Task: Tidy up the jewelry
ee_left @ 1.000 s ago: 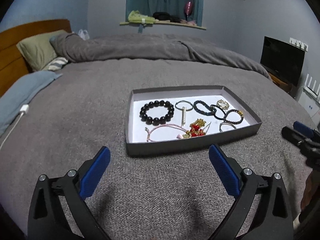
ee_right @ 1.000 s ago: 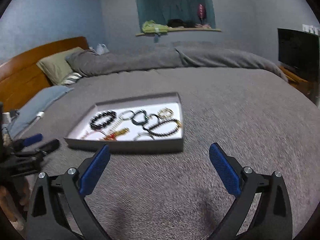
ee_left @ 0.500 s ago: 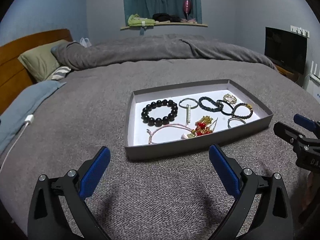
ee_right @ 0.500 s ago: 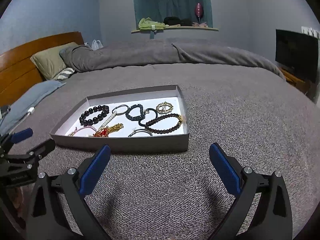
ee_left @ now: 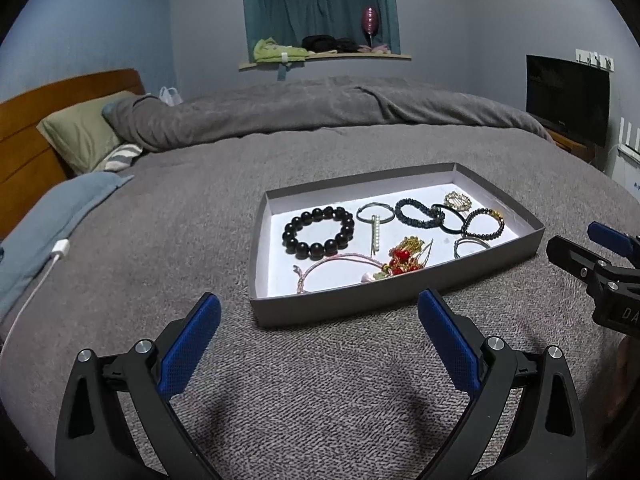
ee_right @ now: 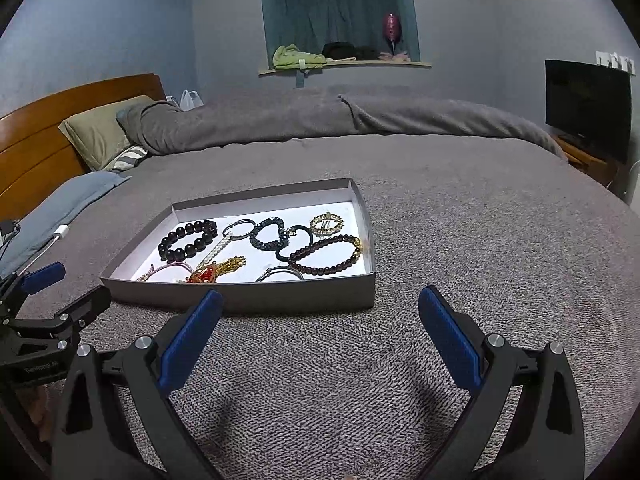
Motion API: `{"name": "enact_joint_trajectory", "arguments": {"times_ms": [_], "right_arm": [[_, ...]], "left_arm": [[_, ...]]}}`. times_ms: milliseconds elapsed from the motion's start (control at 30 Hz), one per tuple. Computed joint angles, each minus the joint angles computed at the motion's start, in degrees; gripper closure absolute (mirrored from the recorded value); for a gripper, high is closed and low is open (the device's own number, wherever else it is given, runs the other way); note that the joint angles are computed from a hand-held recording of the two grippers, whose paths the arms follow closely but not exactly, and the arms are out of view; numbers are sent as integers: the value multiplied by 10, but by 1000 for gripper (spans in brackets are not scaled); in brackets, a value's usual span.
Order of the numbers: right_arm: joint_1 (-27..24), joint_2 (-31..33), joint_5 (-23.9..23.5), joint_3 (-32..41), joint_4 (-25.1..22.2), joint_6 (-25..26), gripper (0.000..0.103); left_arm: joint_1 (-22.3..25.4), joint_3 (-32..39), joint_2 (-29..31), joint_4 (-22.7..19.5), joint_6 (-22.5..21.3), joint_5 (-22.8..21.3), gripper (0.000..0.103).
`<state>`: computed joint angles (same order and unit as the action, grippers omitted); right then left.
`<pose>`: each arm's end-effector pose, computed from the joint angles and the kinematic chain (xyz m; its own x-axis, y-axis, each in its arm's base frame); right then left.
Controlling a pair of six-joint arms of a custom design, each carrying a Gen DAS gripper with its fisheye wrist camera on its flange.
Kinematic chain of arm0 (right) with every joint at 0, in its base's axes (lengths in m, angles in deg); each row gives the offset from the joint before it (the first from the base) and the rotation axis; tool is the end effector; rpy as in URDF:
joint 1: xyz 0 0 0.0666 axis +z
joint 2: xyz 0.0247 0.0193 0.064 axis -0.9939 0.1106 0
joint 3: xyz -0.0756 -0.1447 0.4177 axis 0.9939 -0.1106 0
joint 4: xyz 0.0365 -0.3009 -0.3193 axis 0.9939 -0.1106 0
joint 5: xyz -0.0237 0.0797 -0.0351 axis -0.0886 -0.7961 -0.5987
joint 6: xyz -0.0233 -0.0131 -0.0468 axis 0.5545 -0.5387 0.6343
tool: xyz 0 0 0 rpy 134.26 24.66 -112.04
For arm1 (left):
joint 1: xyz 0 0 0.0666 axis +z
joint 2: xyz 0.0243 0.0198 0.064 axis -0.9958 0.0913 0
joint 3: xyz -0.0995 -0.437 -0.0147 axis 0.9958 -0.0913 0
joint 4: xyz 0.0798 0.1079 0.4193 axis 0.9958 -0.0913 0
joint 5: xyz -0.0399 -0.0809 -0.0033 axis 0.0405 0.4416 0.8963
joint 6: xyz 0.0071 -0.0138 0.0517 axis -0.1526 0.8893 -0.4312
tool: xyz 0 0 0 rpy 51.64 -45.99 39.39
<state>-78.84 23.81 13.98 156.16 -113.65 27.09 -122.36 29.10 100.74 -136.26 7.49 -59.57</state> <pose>0.5705 0.0619 0.5107 -0.4943 -0.1855 -0.8493 -0.4897 0.8666 0.0957 0.4764 -0.3351 0.5127 -0.5613 -0.1073 -0.8206 -0.3257 0.9402 0.0999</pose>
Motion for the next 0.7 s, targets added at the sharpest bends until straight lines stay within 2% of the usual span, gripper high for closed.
{"name": "enact_joint_trajectory", "arguments": {"times_ms": [700], "right_arm": [[1, -1, -2, -2, -3, 3, 5]], "left_arm": [[-1, -2, -1, -1, -1, 3, 5]]}}
